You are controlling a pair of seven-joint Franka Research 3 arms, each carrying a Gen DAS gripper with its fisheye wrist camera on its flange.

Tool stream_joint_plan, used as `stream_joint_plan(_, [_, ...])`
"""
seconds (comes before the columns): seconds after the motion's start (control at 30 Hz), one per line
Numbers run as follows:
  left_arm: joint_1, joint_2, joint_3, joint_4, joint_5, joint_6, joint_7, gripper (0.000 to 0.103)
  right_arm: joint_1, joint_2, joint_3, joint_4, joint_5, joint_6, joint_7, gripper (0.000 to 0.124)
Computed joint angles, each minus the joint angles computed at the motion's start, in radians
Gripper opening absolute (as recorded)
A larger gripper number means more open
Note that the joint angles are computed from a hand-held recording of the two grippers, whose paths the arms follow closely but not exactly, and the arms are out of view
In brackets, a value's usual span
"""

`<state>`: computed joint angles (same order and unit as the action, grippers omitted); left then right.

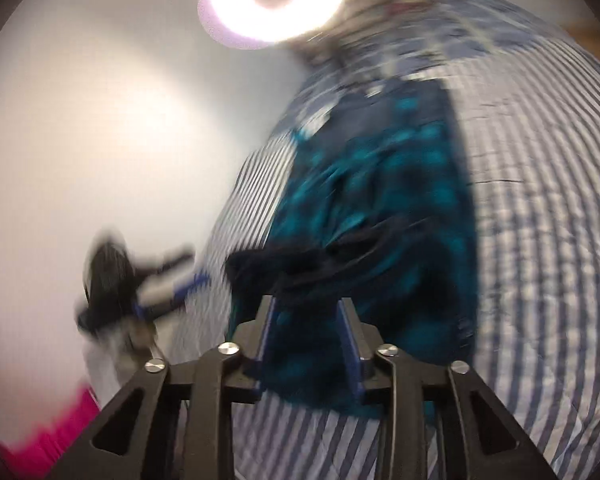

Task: Fold large clothes
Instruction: 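Lift the held hem with both grippers and fold it over toward the collar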

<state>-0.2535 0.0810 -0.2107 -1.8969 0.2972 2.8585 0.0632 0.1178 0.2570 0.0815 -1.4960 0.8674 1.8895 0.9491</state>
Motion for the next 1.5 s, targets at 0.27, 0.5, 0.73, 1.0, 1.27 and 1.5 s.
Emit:
stream_joint_plan(0.27, [-0.015, 0.056, -0.040, 0.077, -0.105, -0.123, 0.265, 0.038, 0.110, -0.018, 0.018, -0.053, -0.192, 0.088, -0.079, 0.023])
stream_joint_plan(0.5, [-0.075, 0.253, 0.021, 0.327, 0.028, -0.356, 0.310, 0.034, 0.135, 0.122, 0.018, 0.081, -0.298, 0.118, 0.059, 0.019])
stream_joint_plan(0.73, [-0.027, 0.255, 0.030, 0.241, -0.042, -0.211, 0.201, 0.033, 0.078, 0.135, 0.045, 0.100, -0.219, 0.081, 0.030, 0.022])
stream_joint_plan(1.0, [-0.028, 0.238, 0.022, 0.227, -0.025, -0.243, 0.245, 0.031, 0.062, 0.104, 0.000, 0.068, -0.261, 0.165, 0.058, 0.020])
stream_joint_plan(1.27, [-0.007, 0.258, 0.002, 0.279, -0.075, -0.272, 0.328, 0.031, 0.108, 0.122, -0.007, 0.086, -0.446, 0.187, 0.147, 0.020])
stream_joint_plan(1.5, [0.023, 0.189, 0.034, 0.260, -0.032, -0.253, 0.421, 0.031, 0.079, 0.104, 0.033, 0.147, -0.309, 0.211, 0.039, 0.057])
